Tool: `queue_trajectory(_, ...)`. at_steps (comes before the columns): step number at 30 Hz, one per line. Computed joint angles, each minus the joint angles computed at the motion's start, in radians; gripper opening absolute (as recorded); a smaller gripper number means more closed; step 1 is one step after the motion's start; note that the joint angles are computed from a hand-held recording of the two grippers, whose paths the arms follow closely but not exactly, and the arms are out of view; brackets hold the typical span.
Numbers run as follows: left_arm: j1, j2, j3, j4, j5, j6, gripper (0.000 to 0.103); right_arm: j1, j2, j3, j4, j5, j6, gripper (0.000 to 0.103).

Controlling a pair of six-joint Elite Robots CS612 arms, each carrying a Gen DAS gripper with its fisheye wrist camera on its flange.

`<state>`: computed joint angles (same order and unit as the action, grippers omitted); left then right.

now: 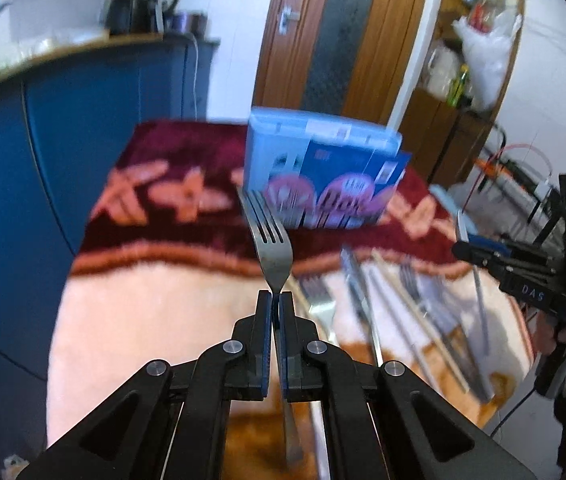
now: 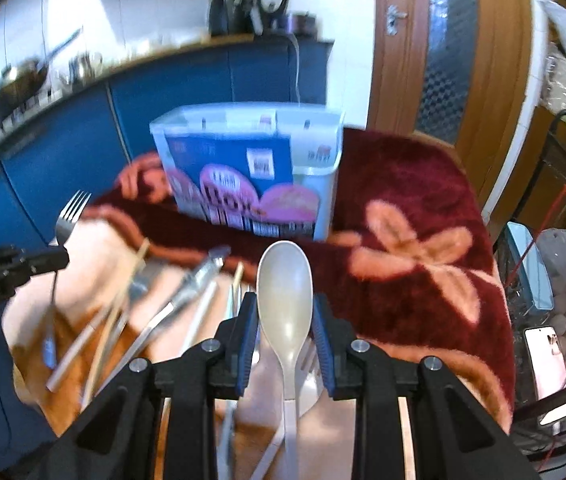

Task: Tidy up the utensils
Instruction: 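Lift the steel fork with the left tool while the right tool carries the spoon to the holder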

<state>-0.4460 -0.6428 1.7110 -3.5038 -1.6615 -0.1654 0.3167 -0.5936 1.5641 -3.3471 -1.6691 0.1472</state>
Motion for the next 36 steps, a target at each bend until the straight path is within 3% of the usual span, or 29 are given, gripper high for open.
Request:
queue_trajectory(7,-0.010,0.005,-0.002,-0.156,0.015,-0.021,0.002,0.004,0.003,0.029,-0.195,-0.010,0.042,0.029)
queue_trajectory(11,-0.006,0.005,-0.020,-0.181,-0.003,-0.040,0.002,0.009,0.002,0.035,-0.285,-0.039,0.028,0.029)
queue_trajectory(18,-0.008,0.004,-0.066,-0.203,0.023,-0.039,0.002,0.003,0.000,0.024,-0.360,-0.037,0.021,0.029)
queue_trajectory(24,-0.015,0.010,-0.139,-0.204,0.092,-0.012,0.002,-0.006,0.009,-0.012,-0.393,-0.038,0.012,0.029)
queue_trajectory(36,-0.014,0.083,-0.337,-0.137,0.190,-0.024,0.002,-0.028,0.064,-0.157,-0.430,-0.019,-0.006,0.029)
